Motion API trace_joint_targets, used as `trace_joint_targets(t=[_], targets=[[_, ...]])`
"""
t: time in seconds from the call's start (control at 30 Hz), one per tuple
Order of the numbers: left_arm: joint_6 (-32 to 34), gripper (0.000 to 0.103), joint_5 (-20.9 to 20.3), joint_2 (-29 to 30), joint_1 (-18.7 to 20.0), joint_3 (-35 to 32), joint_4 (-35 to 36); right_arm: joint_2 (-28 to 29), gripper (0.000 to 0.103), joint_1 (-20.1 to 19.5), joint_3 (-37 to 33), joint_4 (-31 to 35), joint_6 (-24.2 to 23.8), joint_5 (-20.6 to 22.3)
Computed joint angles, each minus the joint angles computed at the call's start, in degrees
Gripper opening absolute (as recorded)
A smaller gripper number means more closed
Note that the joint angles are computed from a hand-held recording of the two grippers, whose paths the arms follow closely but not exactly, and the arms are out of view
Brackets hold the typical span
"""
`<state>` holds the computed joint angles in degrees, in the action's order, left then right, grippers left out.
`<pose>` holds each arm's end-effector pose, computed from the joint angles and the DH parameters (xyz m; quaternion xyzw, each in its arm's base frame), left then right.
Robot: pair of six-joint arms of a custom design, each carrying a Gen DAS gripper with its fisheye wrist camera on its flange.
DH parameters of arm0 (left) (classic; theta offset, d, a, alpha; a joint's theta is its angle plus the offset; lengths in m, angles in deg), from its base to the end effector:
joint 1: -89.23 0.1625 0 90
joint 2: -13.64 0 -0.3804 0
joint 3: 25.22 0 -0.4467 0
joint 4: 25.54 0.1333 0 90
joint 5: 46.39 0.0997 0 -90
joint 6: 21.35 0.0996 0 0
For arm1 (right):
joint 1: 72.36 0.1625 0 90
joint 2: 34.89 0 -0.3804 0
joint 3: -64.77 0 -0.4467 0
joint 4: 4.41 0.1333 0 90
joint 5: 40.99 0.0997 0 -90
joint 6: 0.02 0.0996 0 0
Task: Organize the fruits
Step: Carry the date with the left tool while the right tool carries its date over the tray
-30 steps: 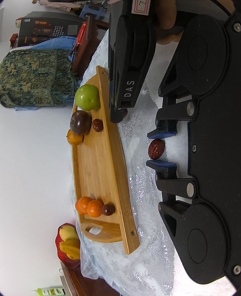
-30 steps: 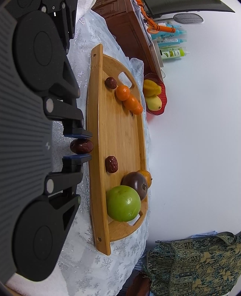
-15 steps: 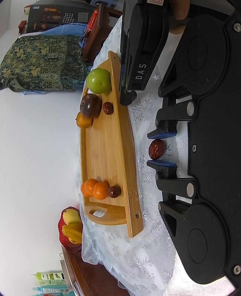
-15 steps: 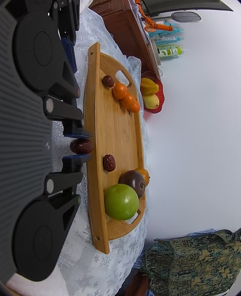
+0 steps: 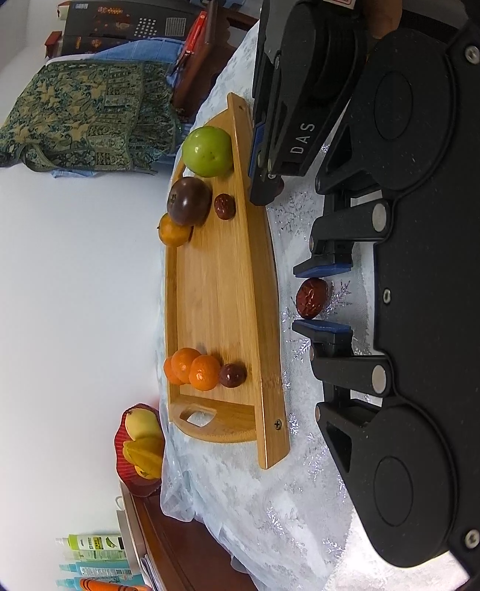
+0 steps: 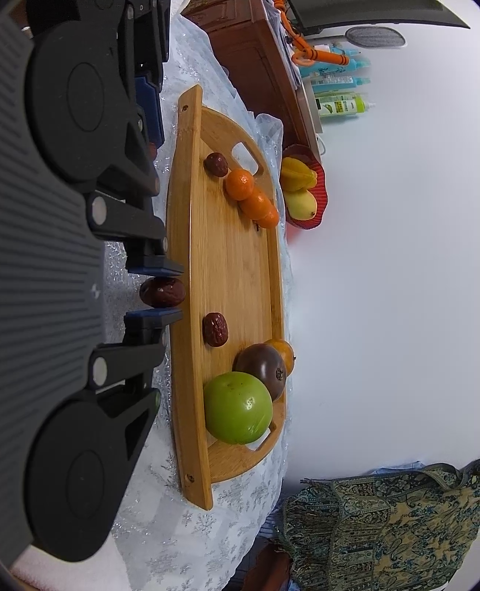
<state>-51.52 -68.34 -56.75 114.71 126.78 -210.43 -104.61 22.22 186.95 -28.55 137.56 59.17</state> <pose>-0.1723 -0.3321 0.0656 0.1813 0.8056 -0.4737 0.3061 0.1507 -0.4324 0.0308 0.2994 -0.8024 0.4584 0.2375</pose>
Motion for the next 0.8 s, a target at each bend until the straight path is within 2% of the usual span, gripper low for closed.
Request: trace_joint_targets(t=[0.2,0.47,0.67,0.8], targets=[[2.2,0.023,0.5,1.2,0.3,-1.0,-3.5,0.0,0.022,0.1,0.0,-0.3,0.0,-0.5],[14.8,0.023,1.5,5.1,2.6,-5.8,-15.1,0.5,0.022,0.5,-1.3,-0.6,-0.6,-2.0],[22.3,0.023,1.8,6.8,4.7,-9.2,-20.5,1.8,0.022,1.3,-3.4,-0.8,-1.2,-2.6],[26.6,0.023,0.6,7.6,6.9,-11.7,-23.0,2.3,0.022,1.8,-5.3,0.5,-1.4,-3.5]])
